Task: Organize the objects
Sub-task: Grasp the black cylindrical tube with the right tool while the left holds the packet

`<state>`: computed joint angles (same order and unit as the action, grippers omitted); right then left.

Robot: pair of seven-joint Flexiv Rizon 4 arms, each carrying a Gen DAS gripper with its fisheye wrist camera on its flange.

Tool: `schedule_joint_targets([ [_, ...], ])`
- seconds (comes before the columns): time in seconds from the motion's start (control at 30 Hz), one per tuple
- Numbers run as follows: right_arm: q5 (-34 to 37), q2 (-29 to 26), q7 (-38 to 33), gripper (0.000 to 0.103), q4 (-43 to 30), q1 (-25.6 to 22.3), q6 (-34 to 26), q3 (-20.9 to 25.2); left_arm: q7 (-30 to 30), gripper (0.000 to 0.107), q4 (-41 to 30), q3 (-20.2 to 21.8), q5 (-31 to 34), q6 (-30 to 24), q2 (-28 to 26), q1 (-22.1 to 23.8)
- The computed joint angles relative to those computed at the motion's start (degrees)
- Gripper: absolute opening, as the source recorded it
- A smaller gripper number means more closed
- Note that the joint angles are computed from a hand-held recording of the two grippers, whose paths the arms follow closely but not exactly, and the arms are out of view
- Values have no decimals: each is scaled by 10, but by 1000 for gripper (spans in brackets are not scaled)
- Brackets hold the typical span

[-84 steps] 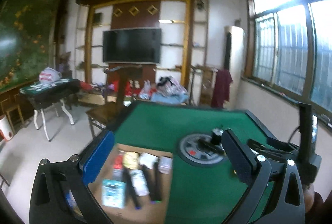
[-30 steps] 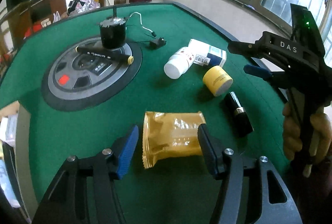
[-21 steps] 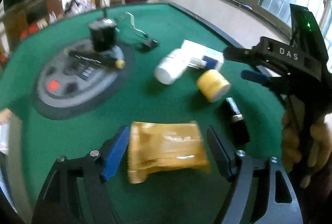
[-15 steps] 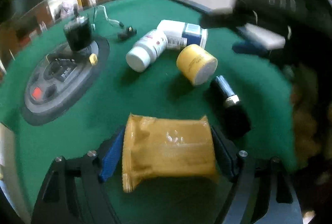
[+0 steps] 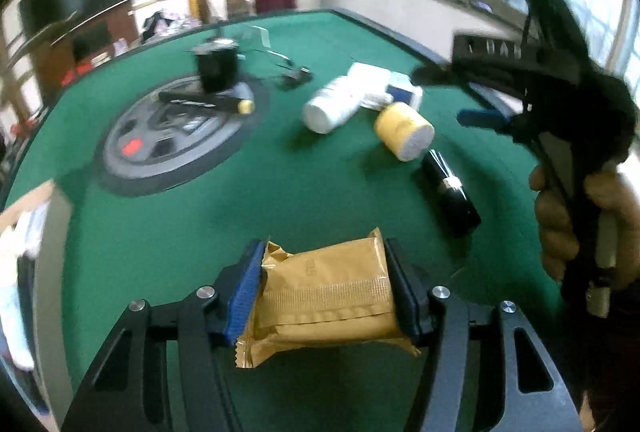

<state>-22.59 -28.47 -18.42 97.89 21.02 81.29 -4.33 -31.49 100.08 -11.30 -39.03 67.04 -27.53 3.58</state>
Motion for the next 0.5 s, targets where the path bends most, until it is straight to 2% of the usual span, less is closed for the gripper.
schedule_joint_targets([
  [0.2,-8,0,1,82,2,7,-5,-9,77,54,69,-26,-141,23,64,42],
  [0.37,-11,-4,-6,81,-2,0,-14,0,138,54,96,-4,-254,-1,101,51],
  [0.43,-5,-1,-23,81,-4,-7,-21,14,151,54,104,14,-277,-12,112,51],
  [0.5,-25,17,-6,81,11,13,-48,-4,157,54,104,33,-287,-19,115,47],
])
